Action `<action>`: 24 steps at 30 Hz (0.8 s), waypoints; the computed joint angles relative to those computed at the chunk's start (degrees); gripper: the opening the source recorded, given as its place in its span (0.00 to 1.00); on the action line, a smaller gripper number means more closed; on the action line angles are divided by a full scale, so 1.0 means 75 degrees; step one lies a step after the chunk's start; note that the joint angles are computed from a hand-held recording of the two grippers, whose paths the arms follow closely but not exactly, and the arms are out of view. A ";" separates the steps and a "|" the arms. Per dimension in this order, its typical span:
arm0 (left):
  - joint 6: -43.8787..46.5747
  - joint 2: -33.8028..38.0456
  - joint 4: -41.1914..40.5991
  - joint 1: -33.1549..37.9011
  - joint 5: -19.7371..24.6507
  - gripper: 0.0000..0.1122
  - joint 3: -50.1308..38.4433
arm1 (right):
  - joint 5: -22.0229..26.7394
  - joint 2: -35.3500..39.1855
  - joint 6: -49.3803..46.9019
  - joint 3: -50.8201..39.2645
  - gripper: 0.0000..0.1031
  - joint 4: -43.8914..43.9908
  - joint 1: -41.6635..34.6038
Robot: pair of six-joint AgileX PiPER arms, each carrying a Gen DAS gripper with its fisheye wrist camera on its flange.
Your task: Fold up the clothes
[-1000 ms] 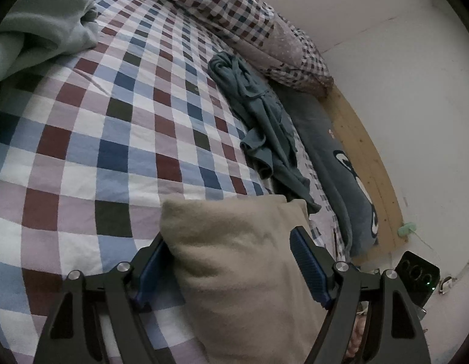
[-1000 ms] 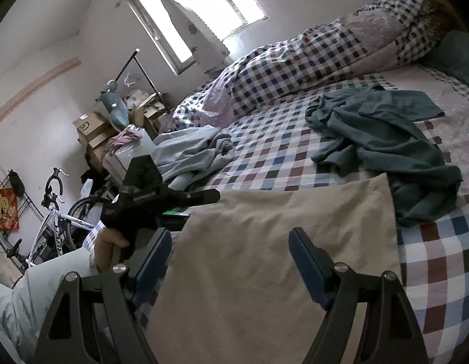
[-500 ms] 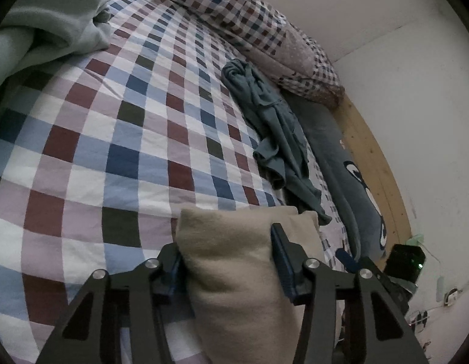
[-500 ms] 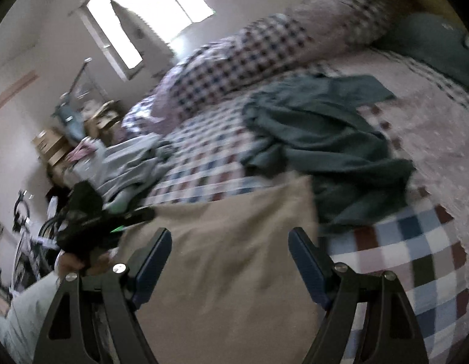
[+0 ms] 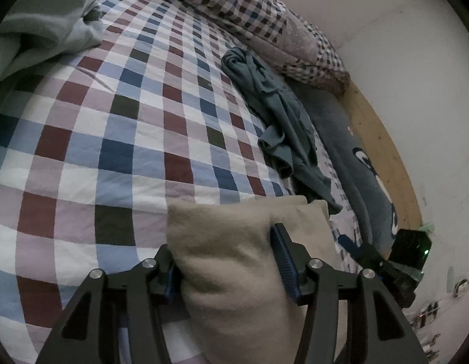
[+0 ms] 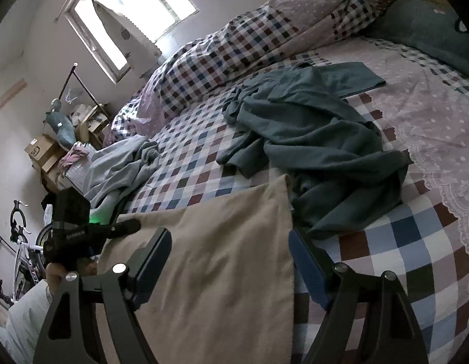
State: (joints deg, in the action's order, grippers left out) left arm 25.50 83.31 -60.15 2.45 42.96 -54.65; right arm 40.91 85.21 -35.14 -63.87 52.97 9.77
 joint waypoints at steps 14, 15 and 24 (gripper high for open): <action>-0.1114 -0.0989 0.0456 -0.0148 -0.0665 0.16 0.0494 | 0.0090 0.0117 0.0115 -0.0146 0.80 -0.0220 -0.0081; -0.1252 -0.0918 0.0571 -0.0131 -0.0633 0.16 0.0525 | 0.0183 0.0190 0.0154 -0.0219 0.80 -0.0272 -0.0118; -0.0965 -0.0747 0.0294 0.0002 -0.0683 0.15 0.0773 | 0.1357 0.1315 0.0460 -0.1372 0.80 -0.1067 0.0123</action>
